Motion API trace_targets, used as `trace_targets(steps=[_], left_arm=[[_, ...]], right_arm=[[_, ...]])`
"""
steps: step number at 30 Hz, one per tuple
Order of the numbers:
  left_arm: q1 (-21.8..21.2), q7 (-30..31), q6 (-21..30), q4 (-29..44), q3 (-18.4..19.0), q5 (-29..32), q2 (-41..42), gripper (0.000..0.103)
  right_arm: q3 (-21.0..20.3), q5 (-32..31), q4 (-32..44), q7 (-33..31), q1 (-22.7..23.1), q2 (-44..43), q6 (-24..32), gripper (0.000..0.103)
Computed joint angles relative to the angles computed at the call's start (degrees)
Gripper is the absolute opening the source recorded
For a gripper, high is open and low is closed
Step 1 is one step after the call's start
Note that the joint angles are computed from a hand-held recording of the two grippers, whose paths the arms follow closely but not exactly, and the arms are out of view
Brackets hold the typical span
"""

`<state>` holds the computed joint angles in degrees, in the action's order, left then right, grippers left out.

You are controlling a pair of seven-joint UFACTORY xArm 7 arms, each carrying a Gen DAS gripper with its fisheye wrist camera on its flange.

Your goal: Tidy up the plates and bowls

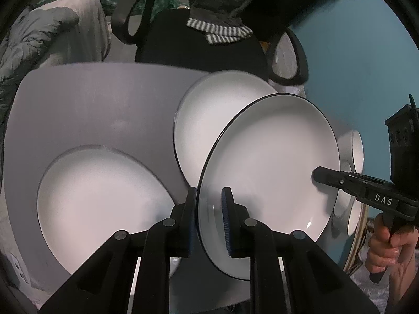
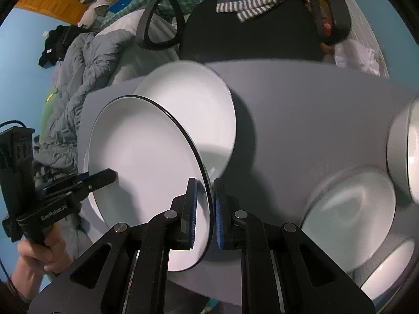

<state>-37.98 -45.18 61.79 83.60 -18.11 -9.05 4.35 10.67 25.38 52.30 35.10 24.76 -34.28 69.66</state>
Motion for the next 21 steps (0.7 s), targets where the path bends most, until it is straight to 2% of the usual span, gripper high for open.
trace_targets(steps=[6,12,21], left_arm=[[1.32,0.75,0.72,0.22,1.15,1.77,1.57,0.019],[1.88,0.79,2.16,1.75,1.81,2.44,4.35,0.020],[1.33,0.12,4.25,4.71,2.36,4.42,6.91,0.020]], right_arm=[[-2.18,1.23,1.25,-4.09,-0.60,4.42,-1.89,0.013],[-2.40,1.67,3.81,-6.81,-1.33,9.50,-1.81,0.013],[-3.37,3.75,3.38,-9.11,-2.84,10.91,-1.53,0.014]])
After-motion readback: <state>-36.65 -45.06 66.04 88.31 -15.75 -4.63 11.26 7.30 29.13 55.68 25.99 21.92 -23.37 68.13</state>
